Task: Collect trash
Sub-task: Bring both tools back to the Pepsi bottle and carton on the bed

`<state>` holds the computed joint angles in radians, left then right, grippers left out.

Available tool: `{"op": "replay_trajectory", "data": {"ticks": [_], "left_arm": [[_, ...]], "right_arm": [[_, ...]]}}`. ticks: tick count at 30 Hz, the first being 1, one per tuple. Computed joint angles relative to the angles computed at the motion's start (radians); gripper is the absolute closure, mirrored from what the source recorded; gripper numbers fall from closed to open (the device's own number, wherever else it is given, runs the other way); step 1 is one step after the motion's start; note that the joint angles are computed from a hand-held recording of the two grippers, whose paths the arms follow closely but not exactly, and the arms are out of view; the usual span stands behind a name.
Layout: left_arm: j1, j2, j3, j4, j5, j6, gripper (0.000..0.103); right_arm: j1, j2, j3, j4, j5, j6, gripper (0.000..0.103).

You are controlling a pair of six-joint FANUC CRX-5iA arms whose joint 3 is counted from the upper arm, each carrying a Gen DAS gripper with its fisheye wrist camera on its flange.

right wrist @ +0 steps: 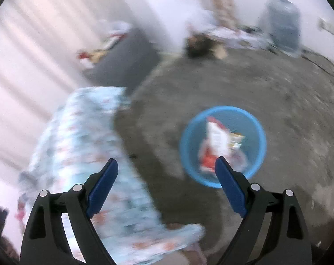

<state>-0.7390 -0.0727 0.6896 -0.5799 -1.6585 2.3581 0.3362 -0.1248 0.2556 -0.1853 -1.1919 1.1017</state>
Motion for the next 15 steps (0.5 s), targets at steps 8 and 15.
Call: {"op": "replay_trajectory", "data": {"ticks": [8,15], "left_arm": [[0.023,-0.080,-0.102,-0.012,-0.006,0.080,0.022],[0.036,-0.161,-0.186,-0.035,-0.050,0.194,0.022]], "right_arm": [[0.204,0.055,0.206,-0.112,-0.014,0.250,0.016],[0.463,0.262,0.498,-0.097,-0.151,0.589,0.016]]}}
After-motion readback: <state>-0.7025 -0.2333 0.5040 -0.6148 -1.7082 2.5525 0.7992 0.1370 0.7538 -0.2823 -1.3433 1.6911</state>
